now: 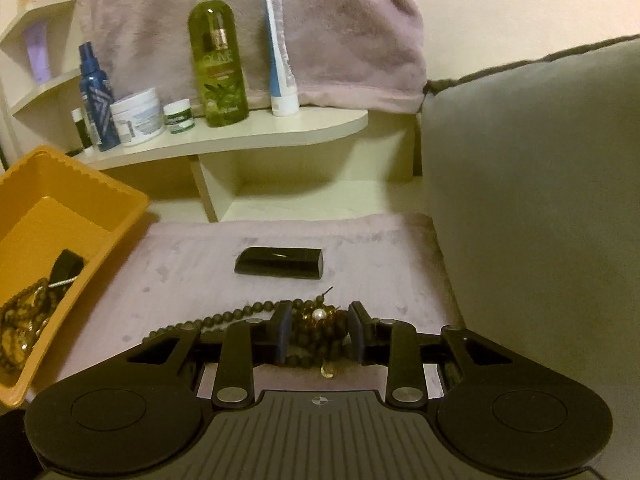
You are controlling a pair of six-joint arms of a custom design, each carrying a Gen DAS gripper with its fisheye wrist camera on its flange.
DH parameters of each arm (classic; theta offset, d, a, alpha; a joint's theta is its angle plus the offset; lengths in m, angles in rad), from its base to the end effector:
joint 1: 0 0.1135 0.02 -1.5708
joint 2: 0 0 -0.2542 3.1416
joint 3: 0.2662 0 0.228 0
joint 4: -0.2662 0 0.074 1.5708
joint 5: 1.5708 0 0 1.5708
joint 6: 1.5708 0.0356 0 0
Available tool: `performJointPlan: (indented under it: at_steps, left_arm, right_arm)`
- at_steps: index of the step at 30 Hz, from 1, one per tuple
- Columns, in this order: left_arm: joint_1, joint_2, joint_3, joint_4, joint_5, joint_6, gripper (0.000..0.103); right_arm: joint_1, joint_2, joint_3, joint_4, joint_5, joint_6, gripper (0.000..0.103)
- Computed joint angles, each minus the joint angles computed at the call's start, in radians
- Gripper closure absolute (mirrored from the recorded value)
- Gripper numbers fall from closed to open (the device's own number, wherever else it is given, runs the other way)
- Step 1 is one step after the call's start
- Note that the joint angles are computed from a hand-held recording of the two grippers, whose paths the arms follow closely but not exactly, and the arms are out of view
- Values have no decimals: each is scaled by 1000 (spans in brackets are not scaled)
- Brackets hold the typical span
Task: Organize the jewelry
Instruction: 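Grasp another dark bead strand from the pile with the right gripper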
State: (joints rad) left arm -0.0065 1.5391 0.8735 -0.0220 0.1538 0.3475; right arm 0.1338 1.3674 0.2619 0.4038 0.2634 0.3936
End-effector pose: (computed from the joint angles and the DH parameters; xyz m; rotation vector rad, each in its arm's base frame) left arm 0.3063 -0.0074 0.2096 0.4763 2.1977 0.0096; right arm 0.2031 0.0180 0.1228 0.4266 2.2028 -0.0155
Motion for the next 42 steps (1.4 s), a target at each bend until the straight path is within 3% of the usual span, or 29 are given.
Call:
performJointPlan:
  at_steps: [5, 14, 17, 25, 28, 30, 36, 37, 39, 42]
  left_arm:
    - [3, -1, 0, -2, 2, 1, 99]
    - [6, 1, -2, 2, 4, 3, 99]
    - [6, 1, -4, 4, 4, 3, 99]
    - [5, -2, -8, 6, 4, 4, 99]
    - [5, -2, -7, 5, 2, 4, 99]
    - [4, -3, -7, 3, 2, 4, 99]
    - [3, -3, -5, -2, -1, 2, 99]
    - [3, -3, -4, -3, 0, 2, 99]
    - [4, -3, -4, -2, 1, 2, 99]
    - [8, 1, -4, 0, 3, 3, 99]
  right_arm:
    - [-23, 86, 41, 3, -24, 24, 72]
    - [12, 31, 8, -2, 22, 51, 102]
    - [11, 0, 0, -18, 24, 43, 103]
    - [-41, -24, 0, -13, -5, 58, 100]
    - [-43, 12, 17, -1, -6, 57, 88]
    - [-41, 43, 26, 9, -1, 57, 72]
    - [-56, 134, 39, 69, -22, 78, 72]
    - [-56, 136, 39, 71, -19, 78, 73]
    - [-51, 131, 42, 60, -19, 64, 93]
    - [-43, 102, 33, 38, -12, 51, 98]
